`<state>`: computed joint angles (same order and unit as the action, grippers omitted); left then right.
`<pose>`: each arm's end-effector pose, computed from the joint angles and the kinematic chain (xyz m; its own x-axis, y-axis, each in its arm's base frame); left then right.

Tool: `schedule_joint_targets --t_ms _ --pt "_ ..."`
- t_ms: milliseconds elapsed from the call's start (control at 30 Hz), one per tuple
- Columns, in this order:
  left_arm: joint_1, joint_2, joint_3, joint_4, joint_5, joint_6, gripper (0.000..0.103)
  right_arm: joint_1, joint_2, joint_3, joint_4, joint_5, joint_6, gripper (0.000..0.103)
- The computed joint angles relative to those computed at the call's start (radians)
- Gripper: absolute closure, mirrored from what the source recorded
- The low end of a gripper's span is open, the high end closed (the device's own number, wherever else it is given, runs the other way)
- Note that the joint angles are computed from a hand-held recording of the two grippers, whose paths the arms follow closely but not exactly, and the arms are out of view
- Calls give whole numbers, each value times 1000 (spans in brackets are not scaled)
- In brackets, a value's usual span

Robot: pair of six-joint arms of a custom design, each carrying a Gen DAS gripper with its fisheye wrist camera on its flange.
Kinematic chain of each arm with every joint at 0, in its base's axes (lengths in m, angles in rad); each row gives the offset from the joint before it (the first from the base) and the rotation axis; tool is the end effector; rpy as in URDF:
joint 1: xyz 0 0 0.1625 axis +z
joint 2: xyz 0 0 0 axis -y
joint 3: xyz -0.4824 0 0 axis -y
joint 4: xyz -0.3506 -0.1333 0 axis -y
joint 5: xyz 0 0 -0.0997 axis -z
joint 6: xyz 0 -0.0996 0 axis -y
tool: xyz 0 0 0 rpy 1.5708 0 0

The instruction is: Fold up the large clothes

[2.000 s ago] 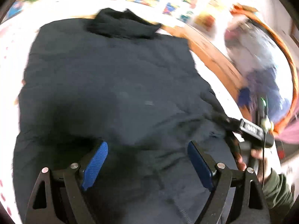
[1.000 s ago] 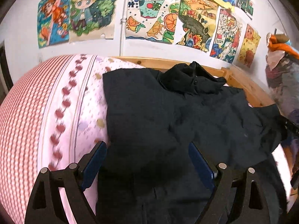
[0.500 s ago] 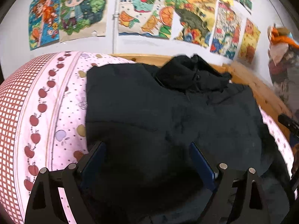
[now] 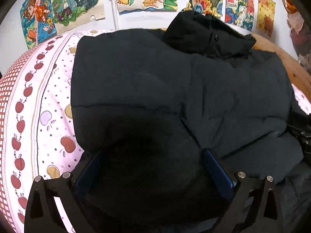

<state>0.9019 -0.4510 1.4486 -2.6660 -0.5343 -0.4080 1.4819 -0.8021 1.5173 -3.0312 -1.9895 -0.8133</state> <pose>-0.2799 -0.7073 0.0374 -0.6593 -0.0803 -0.7476 0.3874 0.8159 -0.4293 0.0272 -0.7404 0.2801 -0.6559 -0.2875 0.6980 -0.5986 0.7614 -0.2488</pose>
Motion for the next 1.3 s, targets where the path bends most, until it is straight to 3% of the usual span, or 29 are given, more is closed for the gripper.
schedule_joint_targets --t_ms 167,333,433,533,600,800,967,1167,1300 --pt "-3 16 -10 32 36 -10 0 9 48 25 -158 -63 -87 25" --pt "-2 3 0 42 18 -28 0 8 37 50 -185 -48 -88 24" --pt "-3 -9 -3 80 0 -49 0 14 15 59 -147 -56 -71 21" --pt "-7 -57 -39 267 -67 -195 0 40 -19 62 -76 -123 -9 20" --pt "-23 -95 -19 327 -66 -287 0 49 -67 95 -26 -109 32 20" --pt "-135 -210 43 564 -13 -483 0 79 -224 236 14 -47 56 15" --pt "-269 -306 77 756 20 -619 0 111 -348 291 96 -9 105 15" --pt "-390 -387 68 943 -10 -743 0 185 -463 315 206 -61 150 13" --pt "-478 -409 27 1191 27 -863 0 229 -522 297 354 -110 236 12"
